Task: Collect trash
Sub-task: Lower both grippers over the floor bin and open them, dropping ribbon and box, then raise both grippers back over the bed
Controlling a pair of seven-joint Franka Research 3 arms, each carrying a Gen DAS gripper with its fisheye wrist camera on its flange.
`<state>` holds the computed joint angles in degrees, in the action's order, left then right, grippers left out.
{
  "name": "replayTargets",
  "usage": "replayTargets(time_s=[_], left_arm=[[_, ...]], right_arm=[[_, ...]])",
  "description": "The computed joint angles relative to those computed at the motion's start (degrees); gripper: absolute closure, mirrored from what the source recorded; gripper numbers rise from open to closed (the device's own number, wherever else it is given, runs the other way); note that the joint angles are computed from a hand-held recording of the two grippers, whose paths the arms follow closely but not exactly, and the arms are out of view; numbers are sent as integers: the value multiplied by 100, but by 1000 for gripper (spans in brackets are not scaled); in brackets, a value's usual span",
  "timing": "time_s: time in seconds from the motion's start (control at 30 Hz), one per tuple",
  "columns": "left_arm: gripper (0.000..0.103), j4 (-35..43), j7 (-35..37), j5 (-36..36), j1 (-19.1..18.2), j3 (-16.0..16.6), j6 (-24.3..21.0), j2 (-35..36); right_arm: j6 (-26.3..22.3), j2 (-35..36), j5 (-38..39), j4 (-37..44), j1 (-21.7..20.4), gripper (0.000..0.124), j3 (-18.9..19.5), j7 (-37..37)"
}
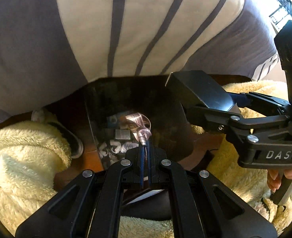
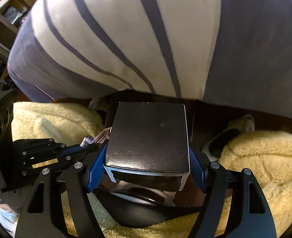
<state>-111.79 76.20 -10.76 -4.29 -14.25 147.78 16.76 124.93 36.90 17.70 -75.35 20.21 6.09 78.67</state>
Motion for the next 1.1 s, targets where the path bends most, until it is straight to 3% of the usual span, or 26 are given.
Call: replayTargets(time_s=[0.27, 0.33, 0.5, 0.67, 0.9, 1.1], left_arm=[[99, 107, 16, -46, 36, -17, -146, 133], [94, 124, 3, -43, 39, -11, -190, 148], [66, 114, -128, 59, 10, 38, -194, 125], [47, 59, -423, 382, -79, 145, -167, 25], [18, -50, -921, 1104, -223, 309, -27, -257], [10, -153, -1238, 1550, -259, 387, 229, -529]], right_arm=[[-176, 236, -182, 282, 86, 48, -75, 202], [-174, 296, -213, 342, 91, 48, -87, 234], [-167, 330, -250, 433, 91, 42, -99, 322], [110, 216, -395, 282, 142, 34, -195, 521], [1005, -150, -780, -291, 234, 28, -365, 778], [1642, -474, -969, -690, 232, 28, -360, 816]])
